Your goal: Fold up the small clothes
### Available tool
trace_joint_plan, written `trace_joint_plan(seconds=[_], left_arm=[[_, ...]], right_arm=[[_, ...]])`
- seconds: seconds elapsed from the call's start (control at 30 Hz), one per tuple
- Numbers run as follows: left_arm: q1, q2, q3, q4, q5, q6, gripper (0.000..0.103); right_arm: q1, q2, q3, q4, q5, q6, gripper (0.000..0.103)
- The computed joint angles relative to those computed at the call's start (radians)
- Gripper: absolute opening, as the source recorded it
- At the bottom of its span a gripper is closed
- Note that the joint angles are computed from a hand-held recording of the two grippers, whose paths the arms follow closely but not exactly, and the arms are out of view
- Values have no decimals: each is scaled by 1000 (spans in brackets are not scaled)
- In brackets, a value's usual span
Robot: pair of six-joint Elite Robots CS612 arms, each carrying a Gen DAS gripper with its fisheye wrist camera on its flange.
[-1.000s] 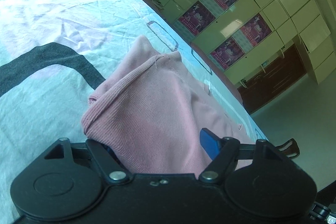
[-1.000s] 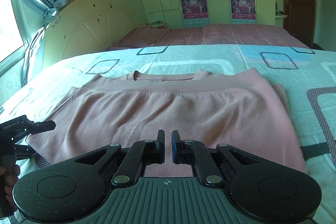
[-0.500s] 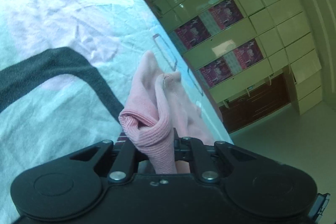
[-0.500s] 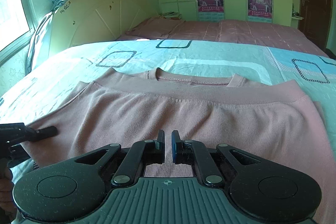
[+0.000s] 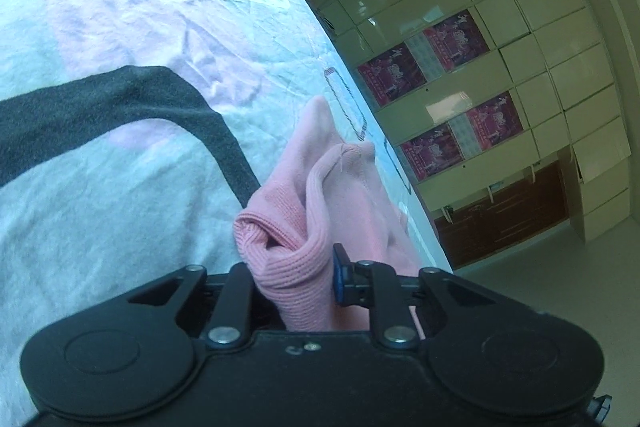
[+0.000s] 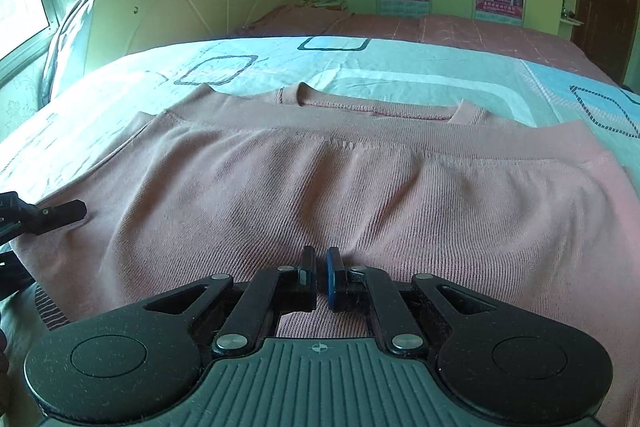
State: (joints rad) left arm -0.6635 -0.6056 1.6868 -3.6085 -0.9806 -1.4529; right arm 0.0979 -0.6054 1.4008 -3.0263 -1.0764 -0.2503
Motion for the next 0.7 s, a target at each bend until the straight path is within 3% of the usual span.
trace_joint_plan(seconds=[0.17,0.3,0.4,0.47,0.57,0.7], left_arm=[[-13,-19,-10,73,53,41,8],[-31,-33,-39,55,108,195,8],[-38,-37,-89,63,91,314,8],[-42,-35,-142,93,56,401,8],[-56,-22,-235,177,19,545,8],[-80,37,-410,309,-40,696,8]], right_arm=[[-10,8,4,-27,39,13,5],[-15,17,0,-42,62,1,2],[-26,22,-11,-20,107,26,1],[-46,15,-4,-30,155,107,1],[-99,6,33,-171,242,257,1],[-182,-13,68,-265,258,373,1]])
